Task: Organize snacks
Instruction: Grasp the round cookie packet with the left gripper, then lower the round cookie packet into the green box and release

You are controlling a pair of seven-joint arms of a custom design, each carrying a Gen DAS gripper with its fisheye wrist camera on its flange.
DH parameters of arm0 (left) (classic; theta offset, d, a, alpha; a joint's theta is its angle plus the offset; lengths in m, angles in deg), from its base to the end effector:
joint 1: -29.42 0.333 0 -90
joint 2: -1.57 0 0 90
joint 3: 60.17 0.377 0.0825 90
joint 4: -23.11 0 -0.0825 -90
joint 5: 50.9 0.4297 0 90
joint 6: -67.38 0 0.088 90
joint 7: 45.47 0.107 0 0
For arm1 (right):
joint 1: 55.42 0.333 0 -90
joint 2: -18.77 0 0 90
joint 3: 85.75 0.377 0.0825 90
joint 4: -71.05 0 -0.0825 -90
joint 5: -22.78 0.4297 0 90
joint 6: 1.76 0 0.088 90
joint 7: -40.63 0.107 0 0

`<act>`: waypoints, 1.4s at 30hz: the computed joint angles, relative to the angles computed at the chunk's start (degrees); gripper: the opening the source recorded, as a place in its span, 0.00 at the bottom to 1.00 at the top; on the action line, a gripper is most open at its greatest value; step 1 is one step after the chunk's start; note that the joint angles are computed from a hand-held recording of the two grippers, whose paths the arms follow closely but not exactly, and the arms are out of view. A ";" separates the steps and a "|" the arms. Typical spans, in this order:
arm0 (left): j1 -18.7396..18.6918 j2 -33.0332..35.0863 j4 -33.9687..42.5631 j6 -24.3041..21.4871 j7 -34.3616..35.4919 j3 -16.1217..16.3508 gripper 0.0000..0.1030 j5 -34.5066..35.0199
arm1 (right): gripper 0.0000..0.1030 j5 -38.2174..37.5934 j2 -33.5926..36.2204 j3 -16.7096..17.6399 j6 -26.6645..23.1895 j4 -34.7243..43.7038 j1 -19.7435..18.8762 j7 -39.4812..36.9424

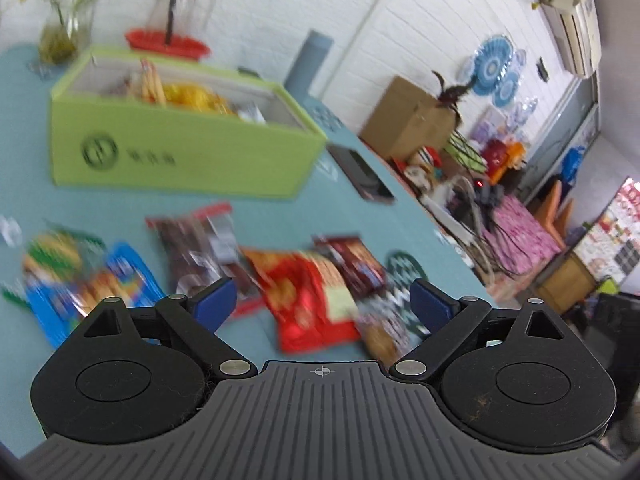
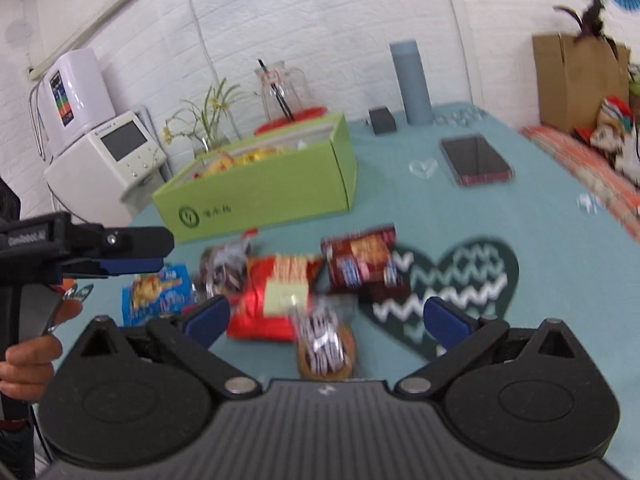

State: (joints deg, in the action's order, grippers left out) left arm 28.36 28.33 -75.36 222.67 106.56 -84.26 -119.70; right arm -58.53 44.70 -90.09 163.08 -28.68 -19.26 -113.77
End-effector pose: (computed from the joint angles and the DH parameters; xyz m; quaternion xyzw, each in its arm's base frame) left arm 0.7154 -0.2503 0.4047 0.4806 -0.7347 0.4784 0.0194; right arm 0.5981 0.4461 0.3848 -0.5794 0.6758 -0.2167 0.4007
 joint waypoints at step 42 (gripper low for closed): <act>2.20 0.39 -1.06 -1.58 -7.27 -6.75 0.07 13.95 | 0.55 14.17 3.97 -7.55 -0.64 5.49 9.35 -26.89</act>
State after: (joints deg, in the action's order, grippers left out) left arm 30.56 28.71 -76.42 221.09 99.29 -91.01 -105.76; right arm -44.36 48.67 -97.64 162.44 -23.19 -9.91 -140.66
